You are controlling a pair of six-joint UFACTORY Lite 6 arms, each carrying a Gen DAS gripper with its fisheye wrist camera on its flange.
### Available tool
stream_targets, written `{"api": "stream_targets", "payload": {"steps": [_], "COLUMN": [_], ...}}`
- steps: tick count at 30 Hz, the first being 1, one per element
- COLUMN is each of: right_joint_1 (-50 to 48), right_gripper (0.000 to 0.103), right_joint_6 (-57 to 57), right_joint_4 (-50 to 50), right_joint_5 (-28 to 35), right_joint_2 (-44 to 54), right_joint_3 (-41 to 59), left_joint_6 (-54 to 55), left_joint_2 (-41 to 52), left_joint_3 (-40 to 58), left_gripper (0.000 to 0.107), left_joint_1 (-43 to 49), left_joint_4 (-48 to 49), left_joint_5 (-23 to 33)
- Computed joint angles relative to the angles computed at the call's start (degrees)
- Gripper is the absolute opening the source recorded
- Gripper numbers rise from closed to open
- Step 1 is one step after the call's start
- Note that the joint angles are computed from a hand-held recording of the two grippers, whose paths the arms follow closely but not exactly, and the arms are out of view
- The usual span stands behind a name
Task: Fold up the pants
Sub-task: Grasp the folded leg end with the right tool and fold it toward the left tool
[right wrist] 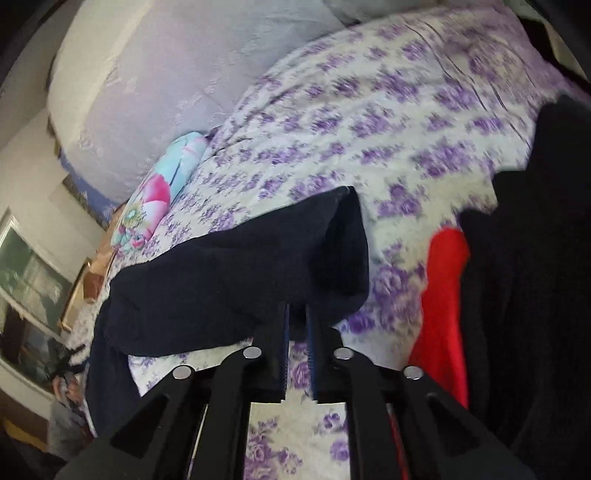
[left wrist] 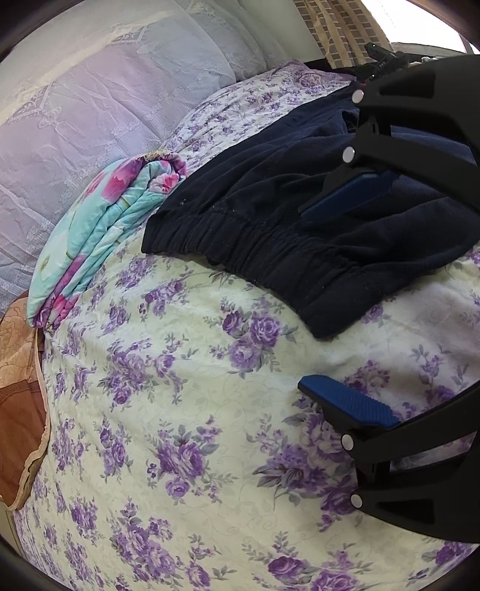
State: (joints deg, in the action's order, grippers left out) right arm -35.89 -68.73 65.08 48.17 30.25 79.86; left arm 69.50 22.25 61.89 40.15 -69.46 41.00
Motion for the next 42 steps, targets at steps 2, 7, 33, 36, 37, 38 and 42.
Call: {"api": "stream_targets", "payload": {"steps": [2, 7, 33, 36, 37, 38, 42], "right_joint_1": [0.87, 1.54, -6.74, -7.85, -8.75, -9.33, -13.98], "right_gripper": [0.011, 0.011, 0.005, 0.049, 0.059, 0.062, 0.064], "right_joint_6": [-2.07, -1.94, -1.18, -2.13, -2.67, -2.88, -0.86], "right_joint_4": [1.95, 4.2, 6.76, 8.99, 9.38, 9.18, 5.69], "right_joint_5": [-3.74, -5.25, 0.18, 2.05, 2.89, 3.86, 10.38], "right_joint_2": [-1.65, 1.09, -12.43, -22.82, -26.19, -29.84, -44.7], "right_joint_3": [-1.7, 3.68, -19.19, -30.6, -34.01, -37.24, -49.12], "left_joint_6": [0.76, 3.39, 1.52, 0.16, 0.69, 1.34, 2.54], "left_joint_2": [-0.37, -1.86, -1.47, -2.32, -2.17, -1.38, 6.16], "left_joint_3": [-0.57, -3.1, -2.59, -3.0, -2.97, -2.49, 2.87], "left_gripper": [0.085, 0.085, 0.096, 0.072, 0.064, 0.05, 0.024], "left_joint_1": [0.22, 2.2, -5.87, -7.8, -6.94, -4.88, 5.09], "left_joint_4": [-0.41, -1.31, -0.66, -0.12, -0.84, -1.51, -2.26], "left_joint_5": [0.46, 2.46, -3.9, -7.55, -6.72, -4.7, 9.56]}}
